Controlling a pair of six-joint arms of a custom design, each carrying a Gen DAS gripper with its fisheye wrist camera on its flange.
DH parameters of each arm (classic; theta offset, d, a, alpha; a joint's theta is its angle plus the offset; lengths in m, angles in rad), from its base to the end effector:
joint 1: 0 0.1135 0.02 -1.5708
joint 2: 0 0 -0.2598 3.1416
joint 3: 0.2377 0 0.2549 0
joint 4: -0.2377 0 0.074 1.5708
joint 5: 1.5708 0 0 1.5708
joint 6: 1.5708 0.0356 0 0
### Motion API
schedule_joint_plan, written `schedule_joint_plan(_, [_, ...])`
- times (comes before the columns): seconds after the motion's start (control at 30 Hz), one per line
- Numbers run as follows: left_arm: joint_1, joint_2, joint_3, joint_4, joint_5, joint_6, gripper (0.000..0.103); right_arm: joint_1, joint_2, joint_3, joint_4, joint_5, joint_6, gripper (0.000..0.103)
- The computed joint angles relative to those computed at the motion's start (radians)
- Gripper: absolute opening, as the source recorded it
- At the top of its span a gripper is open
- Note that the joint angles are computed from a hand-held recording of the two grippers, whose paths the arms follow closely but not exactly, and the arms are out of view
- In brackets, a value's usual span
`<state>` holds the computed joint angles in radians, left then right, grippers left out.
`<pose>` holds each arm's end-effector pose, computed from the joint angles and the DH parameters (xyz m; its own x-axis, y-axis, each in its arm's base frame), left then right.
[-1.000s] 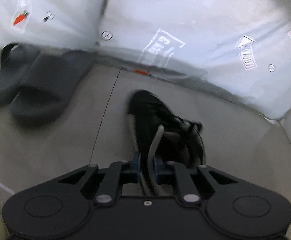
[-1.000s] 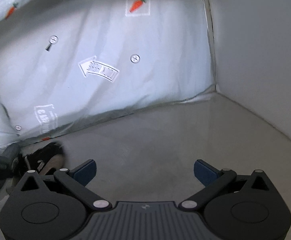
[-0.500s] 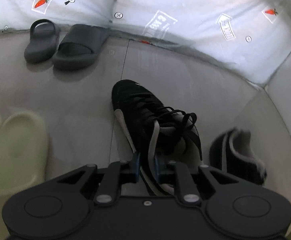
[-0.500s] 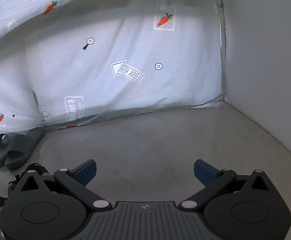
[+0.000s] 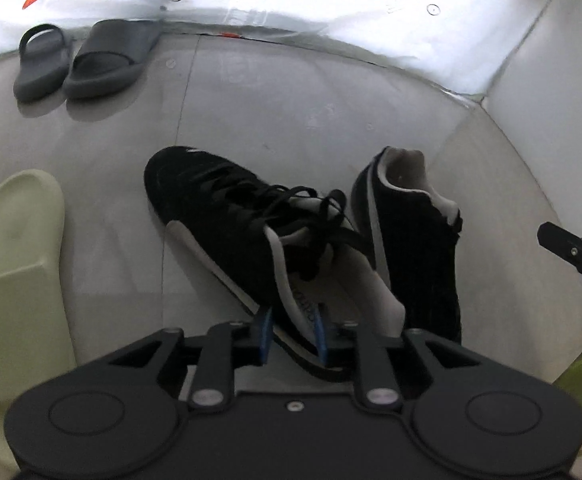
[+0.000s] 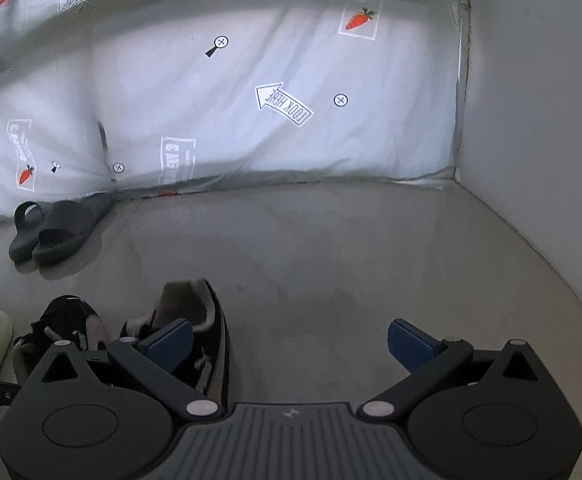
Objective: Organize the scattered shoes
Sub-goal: 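Carry the black sneaker beside the sage slides and open the left tool, then grasp the other black Puma sneaker by its heel with the right tool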
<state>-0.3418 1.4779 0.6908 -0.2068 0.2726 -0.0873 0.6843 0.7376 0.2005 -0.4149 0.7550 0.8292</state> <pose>0.2534 -0.1003 0.1483 -0.8269 0.2051 -0.5237 0.3906 0.8794 -0.2724 0.1156 0.0628 0.1316 -0.5387 0.2536 -0.8034 0.3625 0.9306 0.0507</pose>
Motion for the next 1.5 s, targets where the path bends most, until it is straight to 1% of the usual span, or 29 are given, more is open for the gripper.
schedule_joint_plan(0.03, [0.010,0.008,-0.002,0.011,0.018,0.003,0.040,0.012,-0.006,0.001,-0.016,0.005,0.013,0.103])
schedule_joint_plan(0.1, [0.018,0.004,-0.017,0.027,0.037,0.010,0.045,0.032,-0.026,0.000,-0.043,0.002,0.027,0.103])
schedule_joint_plan(0.17, [0.010,-0.012,-0.026,0.030,0.020,0.008,0.048,0.039,-0.028,-0.002,-0.042,-0.008,0.028,0.103])
schedule_joint_plan(0.23, [0.015,-0.045,-0.049,0.041,0.015,0.002,0.052,0.039,-0.029,-0.008,0.013,-0.068,-0.028,0.103])
schedule_joint_plan(0.27, [0.018,-0.057,-0.058,0.044,0.016,0.000,0.054,0.049,-0.017,-0.007,0.037,-0.079,-0.046,0.103])
schedule_joint_plan(0.33, [0.043,-0.120,-0.104,0.059,0.016,-0.013,0.055,0.079,0.009,0.003,0.065,-0.084,-0.064,0.103])
schedule_joint_plan(0.37, [0.051,-0.140,-0.120,0.065,0.016,-0.019,0.055,0.105,0.068,0.020,0.111,-0.089,-0.096,0.103])
schedule_joint_plan(0.47, [0.090,-0.209,-0.172,0.073,0.015,-0.045,0.055,0.111,0.130,0.033,0.190,-0.126,-0.162,0.102])
schedule_joint_plan(0.5, [0.104,-0.232,-0.186,0.066,0.010,-0.049,0.055,0.120,0.170,0.043,0.227,-0.143,-0.185,0.102])
schedule_joint_plan(0.57, [0.116,-0.262,-0.200,0.054,0.000,-0.056,0.055,0.129,0.189,0.048,0.253,-0.158,-0.200,0.102])
schedule_joint_plan(0.6, [0.126,-0.295,-0.215,0.040,-0.011,-0.063,0.055,0.127,0.203,0.052,0.281,-0.184,-0.222,0.102])
schedule_joint_plan(0.67, [0.149,-0.367,-0.245,0.006,-0.037,-0.078,0.055,0.134,0.216,0.057,0.297,-0.194,-0.234,0.101])
schedule_joint_plan(0.7, [0.156,-0.392,-0.256,-0.005,-0.049,-0.085,0.055,0.128,0.243,0.062,0.340,-0.223,-0.265,0.098])
schedule_joint_plan(0.73, [0.162,-0.422,-0.266,-0.022,-0.061,-0.093,0.055,0.126,0.252,0.064,0.352,-0.231,-0.272,0.095])
schedule_joint_plan(0.77, [0.168,-0.454,-0.276,-0.042,-0.073,-0.101,0.055,0.120,0.273,0.068,0.380,-0.259,-0.290,0.093])
schedule_joint_plan(0.8, [0.172,-0.468,-0.279,-0.053,-0.076,-0.102,0.055,0.110,0.306,0.074,0.416,-0.300,-0.311,0.090])
schedule_joint_plan(0.83, [0.176,-0.496,-0.287,-0.072,-0.090,-0.112,0.055,0.099,0.340,0.082,0.442,-0.342,-0.326,0.083])
schedule_joint_plan(0.87, [0.176,-0.523,-0.297,-0.089,-0.104,-0.125,0.055,0.088,0.375,0.092,0.466,-0.383,-0.340,0.080])
schedule_joint_plan(0.9, [0.174,-0.547,-0.305,-0.102,-0.117,-0.139,0.055,0.088,0.376,0.092,0.465,-0.387,-0.340,0.076])
schedule_joint_plan(0.93, [0.172,-0.571,-0.314,-0.116,-0.131,-0.153,0.055,0.070,0.413,0.102,0.484,-0.449,-0.344,0.074])
schedule_joint_plan(1.03, [0.129,-0.637,-0.351,-0.141,-0.179,-0.207,0.055,0.049,0.440,0.099,0.507,-0.530,-0.343,0.066])
schedule_joint_plan(1.1, [0.102,-0.657,-0.369,-0.146,-0.196,-0.231,0.055,0.041,0.463,0.098,0.516,-0.577,-0.344,0.065])
schedule_joint_plan(1.13, [0.091,-0.660,-0.376,-0.145,-0.202,-0.241,0.055,0.041,0.473,0.095,0.524,-0.595,-0.347,0.063])
schedule_joint_plan(1.2, [0.072,-0.666,-0.381,-0.148,-0.205,-0.249,0.055,0.029,0.498,0.101,0.535,-0.616,-0.361,0.061])
schedule_joint_plan(1.27, [0.066,-0.666,-0.382,-0.145,-0.200,-0.241,0.055,0.035,0.509,0.107,0.532,-0.613,-0.373,0.060])
schedule_joint_plan(1.33, [0.093,-0.658,-0.380,-0.128,-0.178,-0.215,0.055,0.036,0.521,0.117,0.523,-0.606,-0.377,0.052])
schedule_joint_plan(1.4, [0.152,-0.613,-0.369,-0.084,-0.127,-0.171,0.055,0.019,0.530,0.130,0.503,-0.618,-0.376,0.052])
schedule_joint_plan(1.5, [0.209,-0.562,-0.344,-0.058,-0.082,-0.125,0.055,0.024,0.556,0.156,0.490,-0.598,-0.378,0.052])
